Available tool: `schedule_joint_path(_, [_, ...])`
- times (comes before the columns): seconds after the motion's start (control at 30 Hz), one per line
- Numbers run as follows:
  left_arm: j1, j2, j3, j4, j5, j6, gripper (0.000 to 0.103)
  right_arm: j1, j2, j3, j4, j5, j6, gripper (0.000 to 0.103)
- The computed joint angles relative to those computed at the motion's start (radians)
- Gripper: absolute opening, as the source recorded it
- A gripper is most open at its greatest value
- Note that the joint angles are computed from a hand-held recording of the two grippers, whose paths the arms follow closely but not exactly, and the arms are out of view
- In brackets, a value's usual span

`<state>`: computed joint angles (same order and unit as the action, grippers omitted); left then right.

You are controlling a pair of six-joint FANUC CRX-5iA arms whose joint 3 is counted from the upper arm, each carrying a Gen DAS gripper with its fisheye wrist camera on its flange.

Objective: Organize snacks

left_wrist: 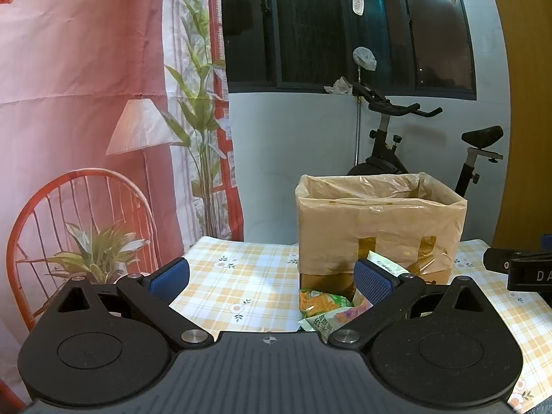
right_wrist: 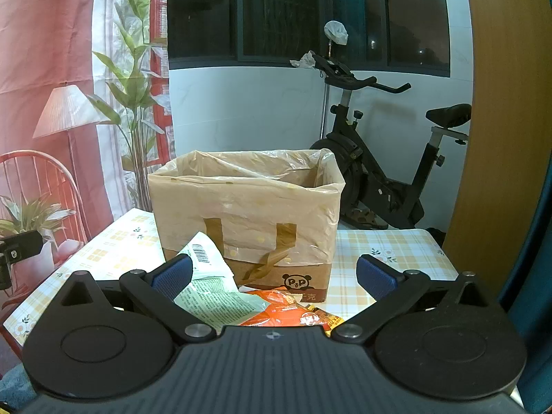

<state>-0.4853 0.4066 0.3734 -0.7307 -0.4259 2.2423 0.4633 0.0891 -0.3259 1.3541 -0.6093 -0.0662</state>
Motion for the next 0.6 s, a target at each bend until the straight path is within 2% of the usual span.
schedule_joint_path(0.6, [0.002, 0.0, -0.005, 0.004, 0.009, -0.005, 0.102, -0.002, -0.001, -0.003, 0.003, 0.003, -0.003, 0.103])
